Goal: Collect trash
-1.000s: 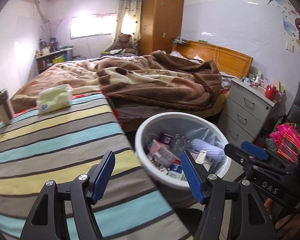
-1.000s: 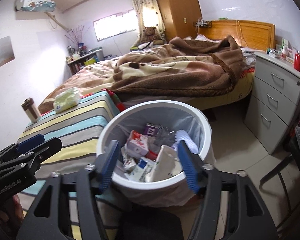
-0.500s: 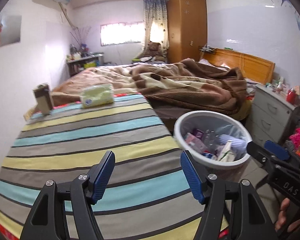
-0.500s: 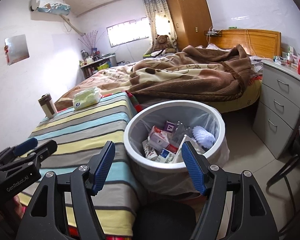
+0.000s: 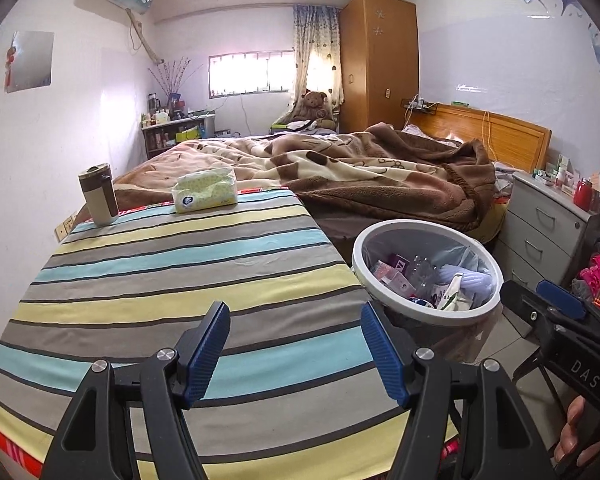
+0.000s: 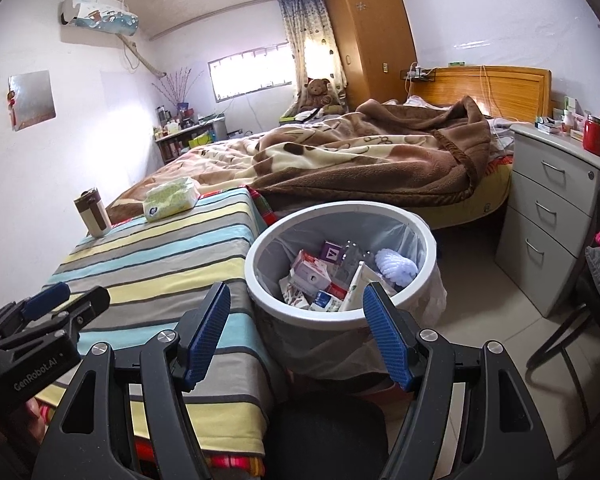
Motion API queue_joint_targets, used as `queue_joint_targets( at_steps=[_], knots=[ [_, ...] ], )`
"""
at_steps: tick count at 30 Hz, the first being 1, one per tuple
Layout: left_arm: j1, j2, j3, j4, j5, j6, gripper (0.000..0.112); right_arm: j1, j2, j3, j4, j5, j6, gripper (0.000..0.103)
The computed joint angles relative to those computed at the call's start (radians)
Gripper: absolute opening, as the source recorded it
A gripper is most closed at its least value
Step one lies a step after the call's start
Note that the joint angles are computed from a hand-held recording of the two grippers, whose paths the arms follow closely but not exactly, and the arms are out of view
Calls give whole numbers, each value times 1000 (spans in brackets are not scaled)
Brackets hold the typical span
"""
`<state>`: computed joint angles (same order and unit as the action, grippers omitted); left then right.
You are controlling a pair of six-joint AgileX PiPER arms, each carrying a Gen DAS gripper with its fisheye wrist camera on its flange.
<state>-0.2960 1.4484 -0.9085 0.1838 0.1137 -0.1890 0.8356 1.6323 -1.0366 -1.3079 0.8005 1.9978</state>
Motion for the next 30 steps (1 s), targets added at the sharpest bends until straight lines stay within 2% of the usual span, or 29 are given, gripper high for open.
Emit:
queue_joint_targets(
  at_steps=[3,5,9,15,19,25,30],
  knots=[
    [-7,-3,10,13,-2,-18,68,6,3,-1,-1,2,-1,70],
    [-5,-4,12,-78,2,68,68,12,5,-4,1,7,-3,70],
    [-4,-3,15,-108,1,90,68,16,1,-2,-1,12,-2,70],
    [-21,-5,21,17,2,-38,68,18,1,-6,11,20,-12,70],
    [-21,-5,22,34,2,-57,68,18,0,-8,17,23,-14,70],
    [-17,-6,22,-31,8,12,68,25,1,-13,14,35,-14,70],
    [-18,-4,23,6,4,-28,68,24,1,-13,14,33,-13,70]
  ],
)
